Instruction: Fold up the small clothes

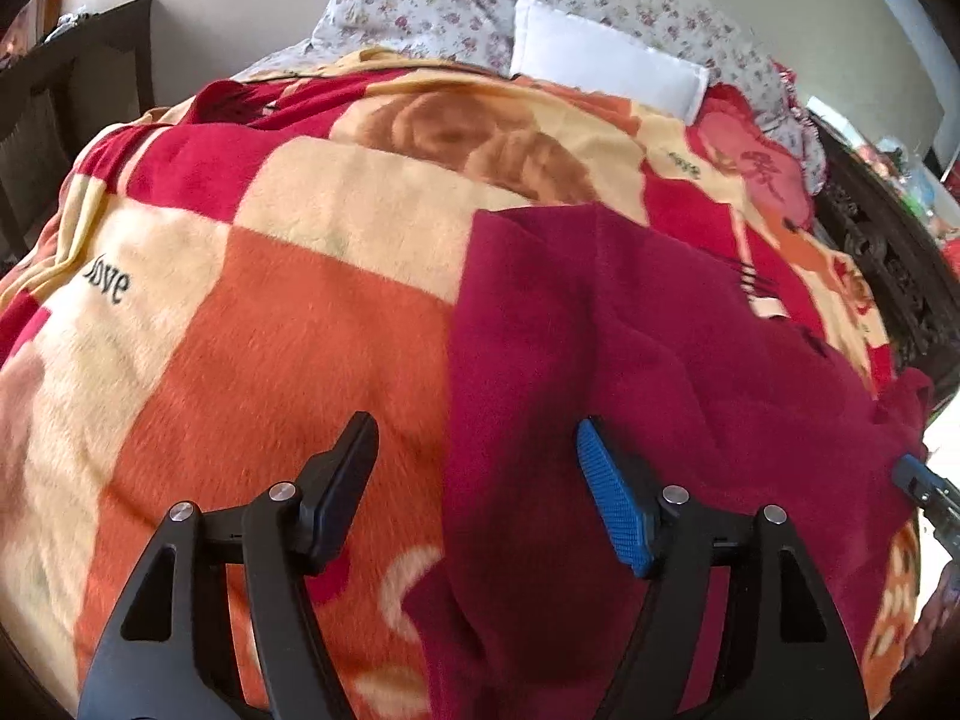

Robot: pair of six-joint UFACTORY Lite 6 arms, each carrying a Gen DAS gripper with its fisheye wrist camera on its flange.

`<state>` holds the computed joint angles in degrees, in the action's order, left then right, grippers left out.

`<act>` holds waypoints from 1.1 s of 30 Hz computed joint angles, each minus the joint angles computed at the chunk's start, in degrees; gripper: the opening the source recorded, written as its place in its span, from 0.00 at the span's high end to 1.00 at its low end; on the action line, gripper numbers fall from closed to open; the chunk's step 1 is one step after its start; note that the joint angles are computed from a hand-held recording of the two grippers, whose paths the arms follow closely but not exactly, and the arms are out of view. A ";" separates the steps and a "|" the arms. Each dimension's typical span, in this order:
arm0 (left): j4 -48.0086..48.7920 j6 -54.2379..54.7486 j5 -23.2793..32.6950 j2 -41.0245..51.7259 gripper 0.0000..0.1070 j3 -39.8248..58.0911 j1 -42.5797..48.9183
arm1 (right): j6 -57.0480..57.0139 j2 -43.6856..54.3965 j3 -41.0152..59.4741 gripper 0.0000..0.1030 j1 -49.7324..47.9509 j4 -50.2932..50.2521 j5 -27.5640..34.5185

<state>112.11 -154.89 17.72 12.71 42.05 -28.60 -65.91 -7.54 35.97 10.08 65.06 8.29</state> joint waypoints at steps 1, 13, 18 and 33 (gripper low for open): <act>-1.32 0.73 0.77 -1.70 0.35 -1.48 -1.47 | 2.70 -0.94 -0.60 0.66 0.03 -2.80 0.35; -15.27 9.88 3.97 -0.86 0.35 -3.80 -10.60 | -2.98 -11.79 -8.67 0.66 -10.76 2.50 9.07; -18.92 11.61 6.88 -5.99 0.35 -5.41 -12.96 | 1.21 -11.73 -4.37 0.61 -19.67 -3.29 11.39; -27.07 19.58 6.49 -4.12 0.35 -1.42 -16.53 | 6.47 24.10 24.68 0.62 -14.89 -0.94 12.20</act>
